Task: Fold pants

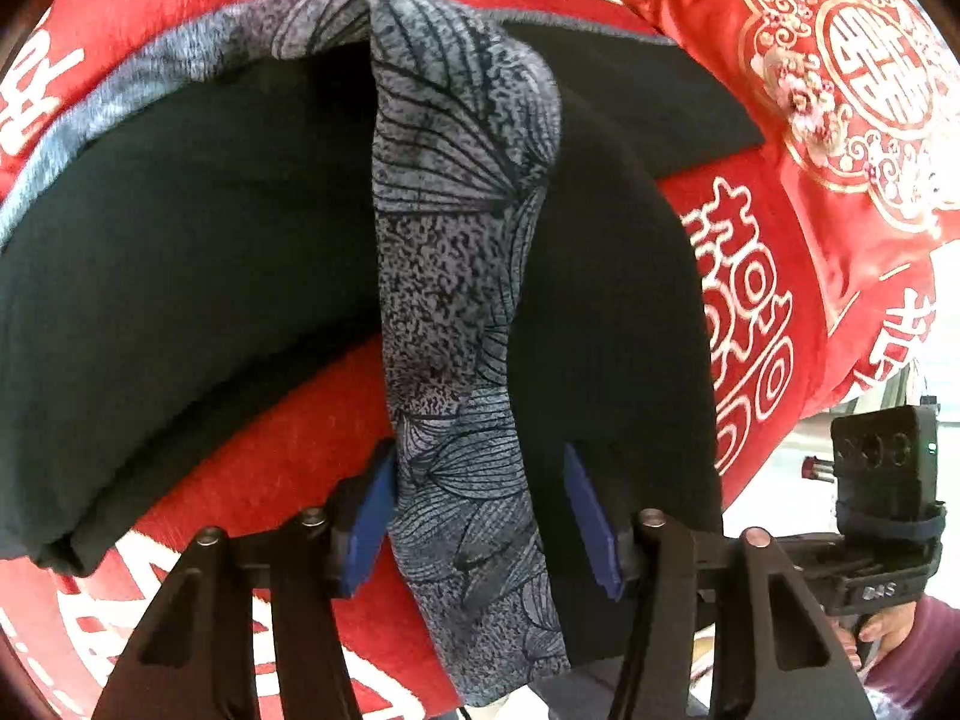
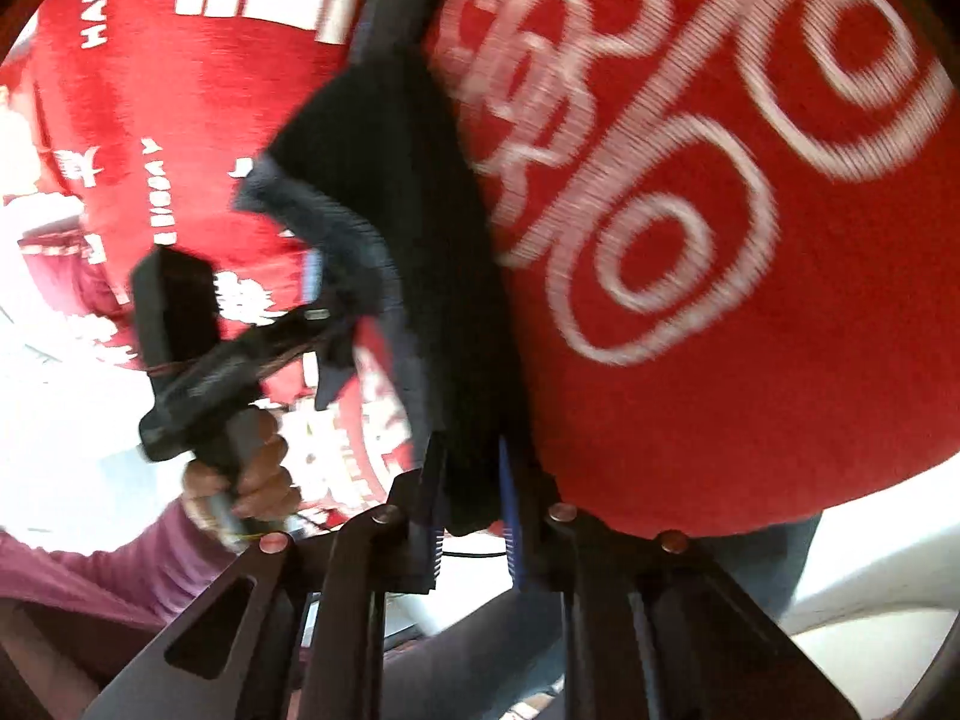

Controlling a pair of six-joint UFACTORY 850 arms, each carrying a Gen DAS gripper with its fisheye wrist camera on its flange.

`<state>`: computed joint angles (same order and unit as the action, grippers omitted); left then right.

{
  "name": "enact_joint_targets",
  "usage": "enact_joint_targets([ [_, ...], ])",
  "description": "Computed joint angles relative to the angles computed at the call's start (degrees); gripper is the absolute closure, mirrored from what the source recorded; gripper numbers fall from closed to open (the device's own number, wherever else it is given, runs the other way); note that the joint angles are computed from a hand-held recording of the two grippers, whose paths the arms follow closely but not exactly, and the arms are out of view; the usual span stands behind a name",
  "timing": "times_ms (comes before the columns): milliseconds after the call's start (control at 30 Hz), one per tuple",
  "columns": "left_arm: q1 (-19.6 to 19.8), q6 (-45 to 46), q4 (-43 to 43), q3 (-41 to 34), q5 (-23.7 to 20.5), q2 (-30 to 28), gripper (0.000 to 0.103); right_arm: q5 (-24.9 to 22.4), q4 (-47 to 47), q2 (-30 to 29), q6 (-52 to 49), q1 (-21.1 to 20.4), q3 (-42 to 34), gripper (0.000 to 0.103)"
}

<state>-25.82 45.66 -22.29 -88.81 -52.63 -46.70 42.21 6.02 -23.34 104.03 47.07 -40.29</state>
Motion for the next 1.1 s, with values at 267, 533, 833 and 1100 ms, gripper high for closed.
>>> enact_joint_targets([
  [267,0.23,-5.60,4.50,-1.10,1.15,-0.89,0.046,-0.19,-9.53,0.51,3.27,-2.05,1.83,0.063],
  [533,-1.95,-2.44,3.12,-0.21,-0.95,1.06,0.051,8.62,-10.22,-2.03,3.91,-3.76,0.36,0.087],
  [833,-4.22,-5.24,-3.78,-21.02,-7.55,-6.63,0.045,20.81,12.37,8.23,-7.30,-6.74,9.82,0.088],
  [1100,-5.44,-13.07,-4.08,-38.08,-4.60,-15.80,0.028,-2.49,26.51,18.19,-26.24,-14.01,11.43,0.032],
])
